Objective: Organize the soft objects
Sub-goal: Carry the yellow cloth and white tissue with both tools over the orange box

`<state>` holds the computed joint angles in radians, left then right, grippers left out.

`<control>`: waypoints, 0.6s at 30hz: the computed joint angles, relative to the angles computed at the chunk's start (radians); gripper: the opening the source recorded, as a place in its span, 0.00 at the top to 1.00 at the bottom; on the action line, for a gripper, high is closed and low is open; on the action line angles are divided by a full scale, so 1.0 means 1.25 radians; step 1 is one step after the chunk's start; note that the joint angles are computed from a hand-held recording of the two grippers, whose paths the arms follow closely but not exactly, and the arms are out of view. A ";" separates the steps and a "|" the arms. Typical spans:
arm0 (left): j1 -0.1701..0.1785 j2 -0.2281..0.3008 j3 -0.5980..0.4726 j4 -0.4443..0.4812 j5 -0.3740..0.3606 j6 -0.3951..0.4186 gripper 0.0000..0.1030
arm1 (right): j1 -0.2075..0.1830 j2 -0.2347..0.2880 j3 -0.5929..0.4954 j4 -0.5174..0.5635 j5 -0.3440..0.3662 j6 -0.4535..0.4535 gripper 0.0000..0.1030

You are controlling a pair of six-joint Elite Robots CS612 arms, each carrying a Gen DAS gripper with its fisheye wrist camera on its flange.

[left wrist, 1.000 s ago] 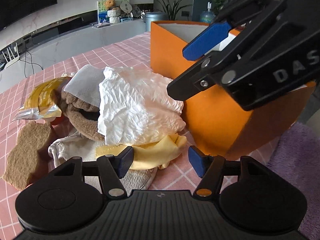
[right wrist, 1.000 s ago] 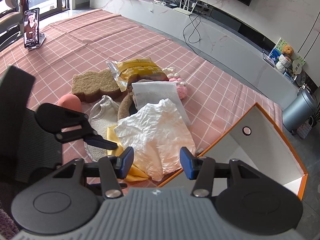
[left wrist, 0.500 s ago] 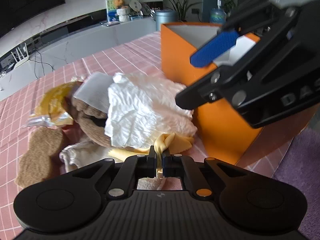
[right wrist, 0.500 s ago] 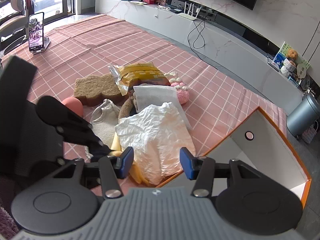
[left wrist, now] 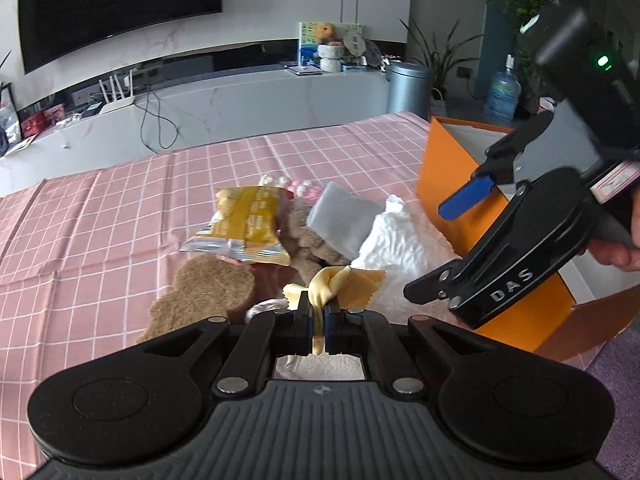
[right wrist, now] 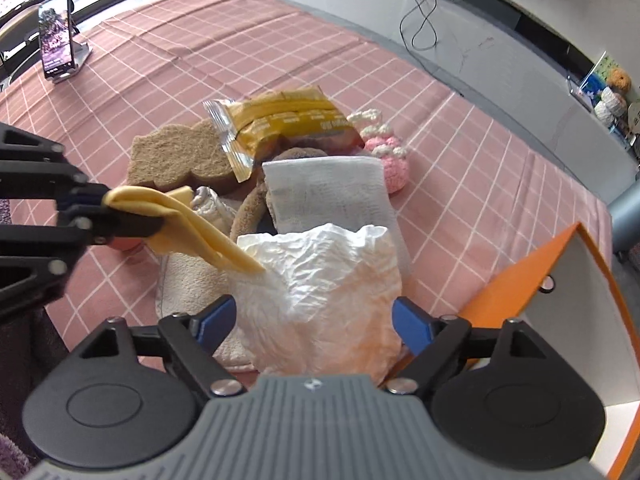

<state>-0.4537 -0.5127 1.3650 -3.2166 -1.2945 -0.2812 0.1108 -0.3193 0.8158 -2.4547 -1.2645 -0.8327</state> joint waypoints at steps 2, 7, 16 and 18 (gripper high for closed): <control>0.003 -0.002 0.006 -0.008 -0.007 -0.008 0.95 | 0.006 0.016 -0.030 0.029 -0.021 0.018 0.18; 0.005 -0.005 0.016 -0.031 -0.020 -0.014 0.95 | 0.013 0.019 -0.029 0.030 -0.049 0.018 0.56; 0.001 -0.021 0.050 -0.067 -0.015 -0.030 0.95 | -0.007 -0.038 0.072 -0.030 0.014 0.042 0.84; -0.003 -0.025 0.059 -0.081 -0.003 -0.027 0.95 | -0.013 -0.060 0.108 -0.061 0.040 0.051 0.85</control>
